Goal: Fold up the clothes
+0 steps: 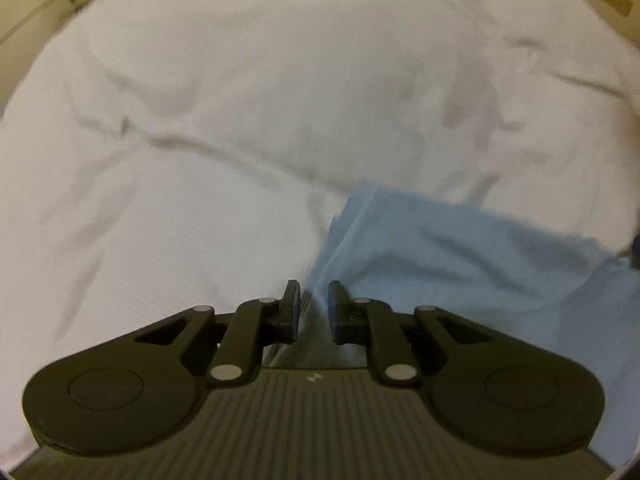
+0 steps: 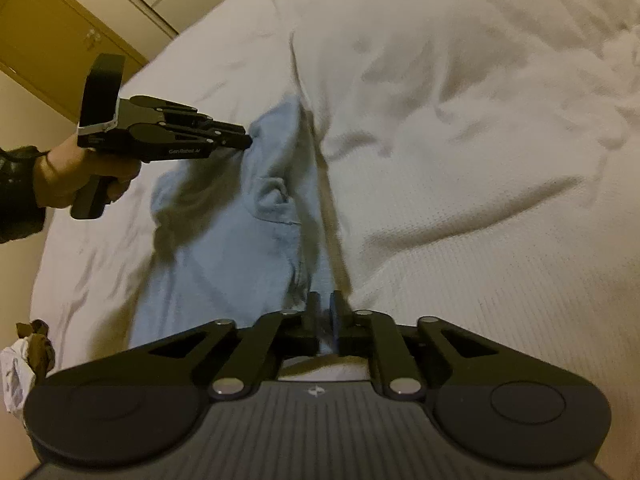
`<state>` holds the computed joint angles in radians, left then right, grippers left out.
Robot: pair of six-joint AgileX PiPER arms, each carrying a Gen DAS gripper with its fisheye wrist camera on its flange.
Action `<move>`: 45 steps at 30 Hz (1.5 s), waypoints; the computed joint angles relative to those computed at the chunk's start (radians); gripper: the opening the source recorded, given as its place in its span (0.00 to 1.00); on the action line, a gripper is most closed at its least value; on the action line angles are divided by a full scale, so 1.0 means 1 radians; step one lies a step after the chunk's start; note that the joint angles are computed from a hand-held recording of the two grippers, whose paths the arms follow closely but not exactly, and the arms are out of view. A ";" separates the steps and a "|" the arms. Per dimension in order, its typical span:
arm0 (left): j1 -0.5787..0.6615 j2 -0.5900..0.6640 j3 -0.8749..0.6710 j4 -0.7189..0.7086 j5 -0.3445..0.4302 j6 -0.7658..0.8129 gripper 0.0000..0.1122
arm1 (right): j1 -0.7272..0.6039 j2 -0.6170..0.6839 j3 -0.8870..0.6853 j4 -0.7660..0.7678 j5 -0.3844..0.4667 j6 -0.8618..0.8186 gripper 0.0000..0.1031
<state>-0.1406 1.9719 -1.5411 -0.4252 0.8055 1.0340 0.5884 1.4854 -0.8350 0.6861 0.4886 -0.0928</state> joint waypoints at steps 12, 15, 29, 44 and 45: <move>-0.138 0.138 -0.079 0.030 -0.025 -0.027 0.10 | 0.114 0.064 -0.028 -0.192 -0.063 0.190 0.05; -0.130 0.161 -0.112 0.038 -0.036 -0.085 0.08 | 0.134 0.015 -0.007 -0.365 -0.007 0.339 0.05; 0.134 -0.153 0.146 0.086 0.003 0.064 0.11 | 0.239 0.136 -0.251 -0.522 -0.068 0.409 0.17; 0.362 -0.403 0.533 0.022 -0.167 0.738 0.26 | 0.302 0.210 -0.330 -0.757 0.057 0.725 0.29; 0.359 -0.427 0.574 0.010 -0.203 0.838 0.28 | 0.342 0.205 -0.344 -0.813 0.081 0.806 0.33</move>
<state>0.2180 1.5453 -0.9672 -0.4157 0.6027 1.8720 0.9306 1.6904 -1.1793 -0.1272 0.5696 0.7137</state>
